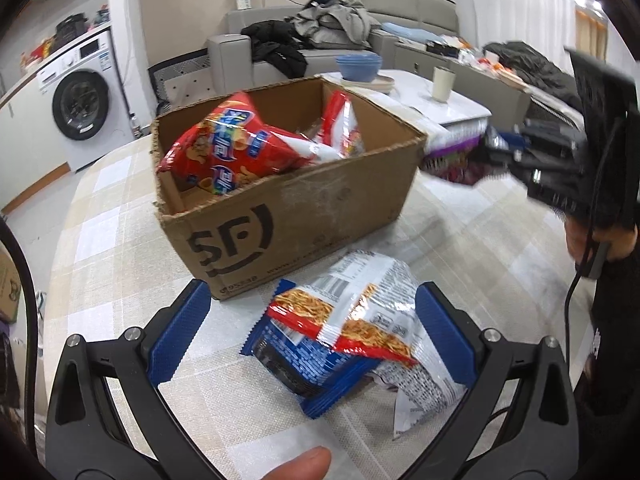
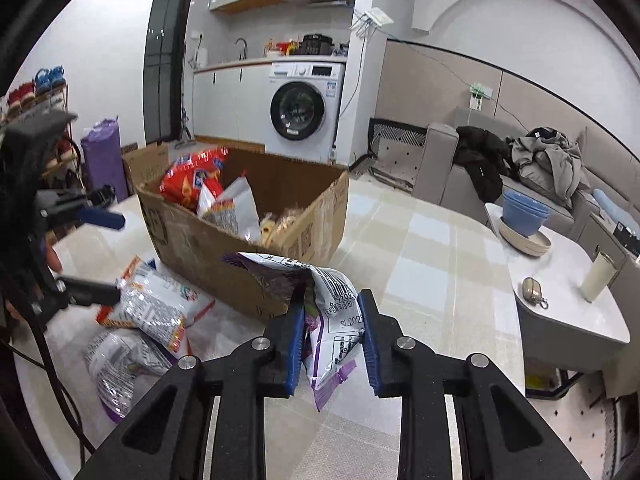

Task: Organize snacks
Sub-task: 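Grasp the purple-trimmed white bag with the right gripper and lift it, then carry the white bag toward the box while the left gripper grasps the blue noodle pack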

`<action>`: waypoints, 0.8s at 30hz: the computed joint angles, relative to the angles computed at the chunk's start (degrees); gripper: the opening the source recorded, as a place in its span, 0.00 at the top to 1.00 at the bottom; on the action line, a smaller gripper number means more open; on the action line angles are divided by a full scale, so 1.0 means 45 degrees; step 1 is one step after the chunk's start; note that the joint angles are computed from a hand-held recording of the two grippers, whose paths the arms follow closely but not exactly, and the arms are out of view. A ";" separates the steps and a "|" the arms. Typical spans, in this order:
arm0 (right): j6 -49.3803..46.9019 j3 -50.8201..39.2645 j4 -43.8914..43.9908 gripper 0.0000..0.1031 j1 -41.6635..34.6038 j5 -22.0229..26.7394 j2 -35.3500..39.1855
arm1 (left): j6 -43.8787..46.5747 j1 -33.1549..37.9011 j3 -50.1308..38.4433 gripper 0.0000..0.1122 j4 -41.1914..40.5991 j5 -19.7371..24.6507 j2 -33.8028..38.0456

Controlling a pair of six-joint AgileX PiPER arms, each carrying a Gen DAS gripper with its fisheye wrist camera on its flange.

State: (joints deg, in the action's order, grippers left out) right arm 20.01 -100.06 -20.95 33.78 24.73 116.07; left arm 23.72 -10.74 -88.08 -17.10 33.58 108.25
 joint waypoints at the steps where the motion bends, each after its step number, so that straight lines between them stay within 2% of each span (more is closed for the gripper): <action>1: -0.0059 0.0213 0.0154 0.75 -0.0062 -0.0264 -0.0204 | 0.0236 -0.0005 0.0018 0.09 -0.0043 0.0124 -0.0023; 7: -0.0916 0.1271 0.1434 0.75 -0.0298 -0.1606 -0.1311 | 0.1598 0.0151 0.0318 0.09 -0.0022 0.0641 -0.0270; 11: -0.1991 0.1514 0.2571 0.75 -0.0217 -0.2069 -0.1681 | 0.3434 0.0657 0.0743 0.09 -0.0986 0.0830 -0.0525; 15: -0.3081 0.1364 0.3660 0.75 -0.0040 -0.2135 -0.1670 | 0.4207 0.1085 0.0940 0.09 -0.1232 0.1005 -0.0552; 20: -0.3296 0.1022 0.3821 0.75 0.0217 -0.1929 -0.1426 | 0.5231 0.1599 0.0778 0.09 -0.2065 0.1569 -0.0162; 24: -0.3491 0.0770 0.4007 0.75 0.0324 -0.1763 -0.1231 | 0.5165 0.1327 0.0902 0.09 -0.1485 0.1431 0.0033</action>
